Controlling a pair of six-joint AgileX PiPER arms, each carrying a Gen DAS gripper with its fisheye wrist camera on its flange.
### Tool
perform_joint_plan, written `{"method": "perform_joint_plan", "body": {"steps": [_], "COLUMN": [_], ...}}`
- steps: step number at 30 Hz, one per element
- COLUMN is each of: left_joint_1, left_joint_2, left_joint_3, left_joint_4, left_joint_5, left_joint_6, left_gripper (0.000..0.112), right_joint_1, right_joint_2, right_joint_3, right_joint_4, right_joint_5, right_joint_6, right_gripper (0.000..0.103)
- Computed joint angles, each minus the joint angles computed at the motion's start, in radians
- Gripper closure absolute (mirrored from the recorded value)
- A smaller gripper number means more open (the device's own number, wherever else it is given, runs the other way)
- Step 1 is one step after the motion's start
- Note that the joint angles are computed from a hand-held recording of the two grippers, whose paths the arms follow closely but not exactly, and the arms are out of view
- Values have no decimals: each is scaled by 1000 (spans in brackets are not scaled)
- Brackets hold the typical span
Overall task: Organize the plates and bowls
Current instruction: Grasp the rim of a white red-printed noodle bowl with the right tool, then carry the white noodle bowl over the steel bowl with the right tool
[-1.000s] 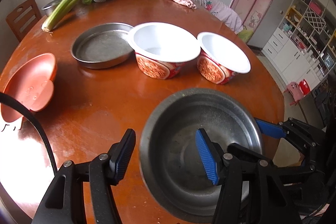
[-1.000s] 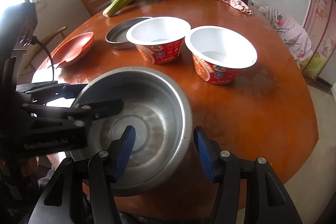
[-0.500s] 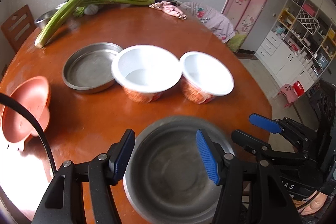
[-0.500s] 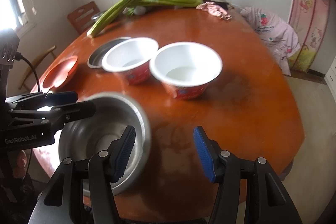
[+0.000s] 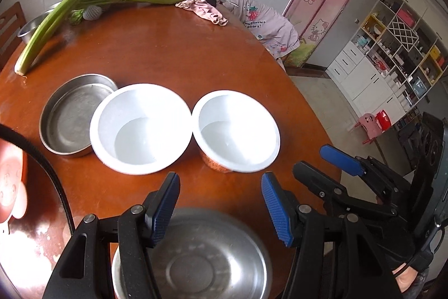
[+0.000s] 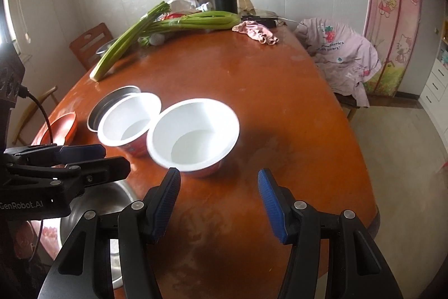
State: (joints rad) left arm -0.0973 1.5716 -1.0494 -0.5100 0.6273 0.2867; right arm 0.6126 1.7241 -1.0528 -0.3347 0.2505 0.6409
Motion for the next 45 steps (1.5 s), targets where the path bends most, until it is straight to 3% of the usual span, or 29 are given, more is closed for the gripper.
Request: {"method": "perform_joint_plan", "body": {"steps": [6, 10, 21, 26, 29, 33, 45], "left_joint_1": [-14, -26, -20, -37, -32, -28, -23], "left_joint_2": [72, 110, 177, 210, 216, 228, 197], "left_joint_3": [-65, -95, -148, -174, -179, -190, -171], "left_joint_4": [-4, 4, -22, 15, -7, -31, -65], "left_joint_5": [14, 14, 29, 32, 36, 40, 23], "left_joint_6": [-45, -75, -101, -139, -120, -97, -28], "left_gripper": [52, 52, 52, 52, 52, 52, 53], "right_joint_1": [-32, -65, -77, -82, -73, -85, -57], "right_joint_2": [60, 121, 237, 270, 276, 265, 225], "right_joint_3": [-60, -117, -241, -265, -267, -252, -220], "right_joint_4": [45, 186, 346, 542, 557, 767, 697], "right_joint_5": [10, 26, 70, 82, 85, 96, 87], "right_joint_6": [-75, -233, -453, -670, -697, -905, -807], "right_gripper": [44, 44, 44, 44, 44, 44, 44]}}
